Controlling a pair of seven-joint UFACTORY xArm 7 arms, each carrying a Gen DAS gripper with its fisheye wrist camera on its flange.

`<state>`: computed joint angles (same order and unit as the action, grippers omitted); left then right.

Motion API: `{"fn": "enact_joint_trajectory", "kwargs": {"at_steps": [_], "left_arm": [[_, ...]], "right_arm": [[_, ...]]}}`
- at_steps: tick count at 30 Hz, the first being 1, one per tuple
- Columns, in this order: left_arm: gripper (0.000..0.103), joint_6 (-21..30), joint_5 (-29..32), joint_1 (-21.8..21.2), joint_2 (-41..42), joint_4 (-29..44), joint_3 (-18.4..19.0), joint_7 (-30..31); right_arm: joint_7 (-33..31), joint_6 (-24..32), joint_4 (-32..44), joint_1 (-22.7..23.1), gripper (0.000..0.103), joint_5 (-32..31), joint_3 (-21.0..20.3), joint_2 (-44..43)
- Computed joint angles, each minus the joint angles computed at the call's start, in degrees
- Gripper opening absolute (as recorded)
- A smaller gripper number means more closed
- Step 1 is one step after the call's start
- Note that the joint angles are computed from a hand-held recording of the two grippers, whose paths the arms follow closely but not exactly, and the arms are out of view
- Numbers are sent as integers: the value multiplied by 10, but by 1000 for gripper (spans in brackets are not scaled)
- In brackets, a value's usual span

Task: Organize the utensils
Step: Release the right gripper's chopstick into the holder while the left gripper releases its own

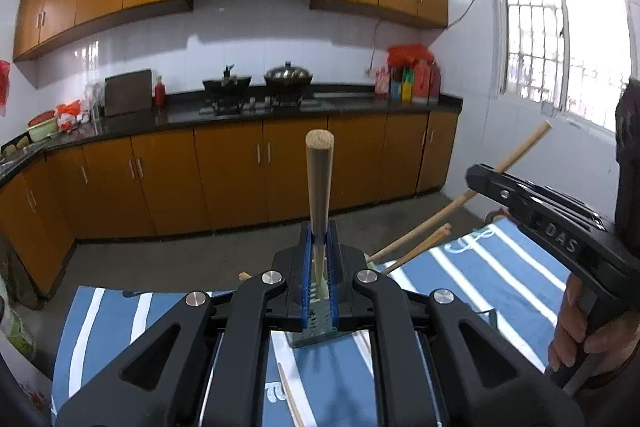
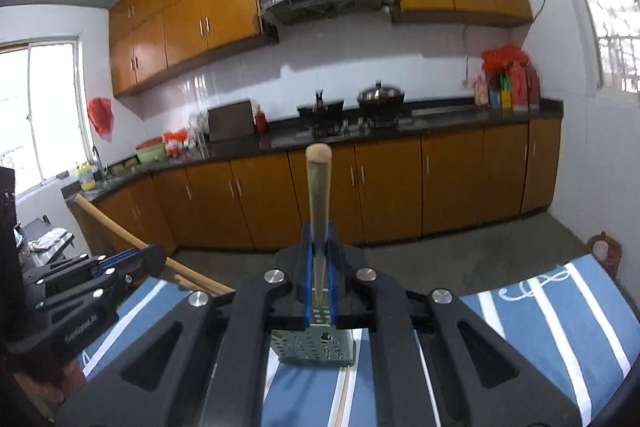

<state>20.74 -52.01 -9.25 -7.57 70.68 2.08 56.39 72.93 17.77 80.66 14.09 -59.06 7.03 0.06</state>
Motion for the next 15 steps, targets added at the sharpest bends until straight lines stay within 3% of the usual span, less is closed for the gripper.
{"fn": "enact_joint_trajectory", "kwargs": {"at_steps": [2, 6, 15], "left_arm": [[7, 4, 25, 6, 14, 9, -5, -23], [7, 10, 50, 17, 40, 28, -12, -49], [7, 17, 69, 39, 66, 43, -30, -81]], "right_arm": [[-64, 12, 29, 1, 7, 64, 0, 31], [-118, 32, 67, 23, 7, 108, -18, 76], [-143, 32, 77, 58, 12, 149, -57, 104]]}}
